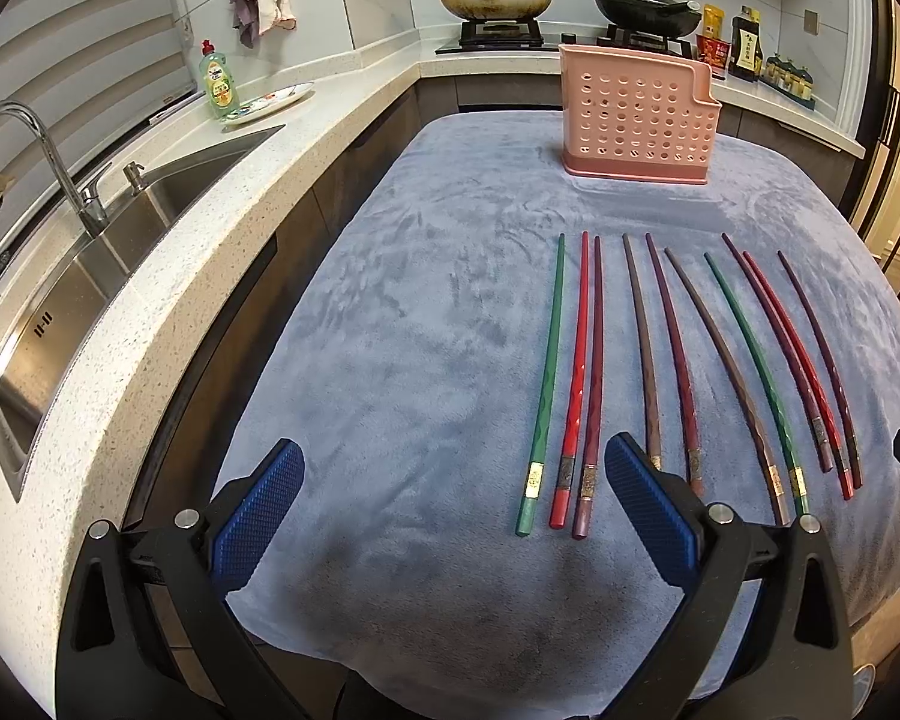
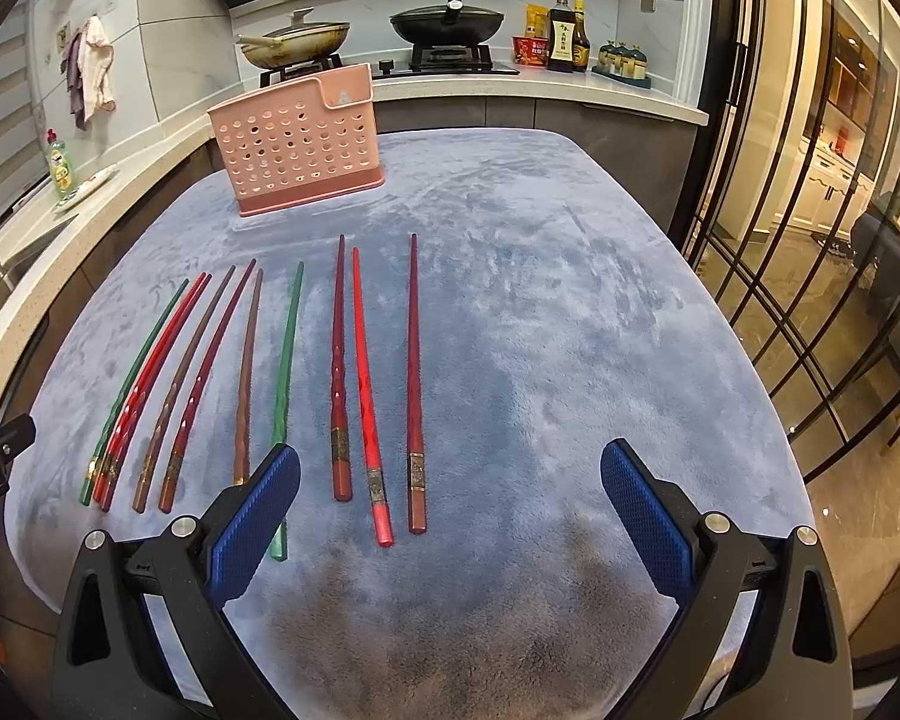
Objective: Organize utensils
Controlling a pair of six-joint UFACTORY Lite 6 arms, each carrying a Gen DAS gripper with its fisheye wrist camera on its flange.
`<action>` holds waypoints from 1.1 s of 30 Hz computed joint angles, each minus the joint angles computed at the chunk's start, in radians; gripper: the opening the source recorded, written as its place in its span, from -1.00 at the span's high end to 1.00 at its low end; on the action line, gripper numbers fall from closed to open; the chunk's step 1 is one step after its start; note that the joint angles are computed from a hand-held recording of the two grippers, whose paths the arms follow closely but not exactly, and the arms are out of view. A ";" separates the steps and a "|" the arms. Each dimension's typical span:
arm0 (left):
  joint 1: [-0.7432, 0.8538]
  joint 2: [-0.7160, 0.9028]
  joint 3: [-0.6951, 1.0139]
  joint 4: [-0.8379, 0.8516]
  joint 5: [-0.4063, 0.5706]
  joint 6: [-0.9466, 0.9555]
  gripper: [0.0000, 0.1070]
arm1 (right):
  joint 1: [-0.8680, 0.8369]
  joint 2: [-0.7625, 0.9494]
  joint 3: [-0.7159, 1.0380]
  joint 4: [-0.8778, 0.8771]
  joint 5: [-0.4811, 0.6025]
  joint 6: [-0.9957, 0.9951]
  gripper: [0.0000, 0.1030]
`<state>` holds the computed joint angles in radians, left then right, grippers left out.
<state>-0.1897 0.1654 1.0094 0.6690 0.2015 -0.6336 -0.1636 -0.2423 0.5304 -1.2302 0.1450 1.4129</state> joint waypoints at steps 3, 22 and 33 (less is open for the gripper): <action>0.002 -0.005 -0.010 0.021 -0.006 -0.015 -0.79 | -0.001 -0.001 0.000 -0.001 -0.001 0.000 -0.87; 0.003 -0.131 -0.132 -0.222 0.015 0.252 -0.79 | 0.046 -0.155 -0.105 0.486 0.037 -0.437 -0.87; 0.004 -0.146 -0.140 -0.250 0.025 0.285 -0.79 | 0.075 -0.202 -0.118 0.568 0.062 -0.511 -0.87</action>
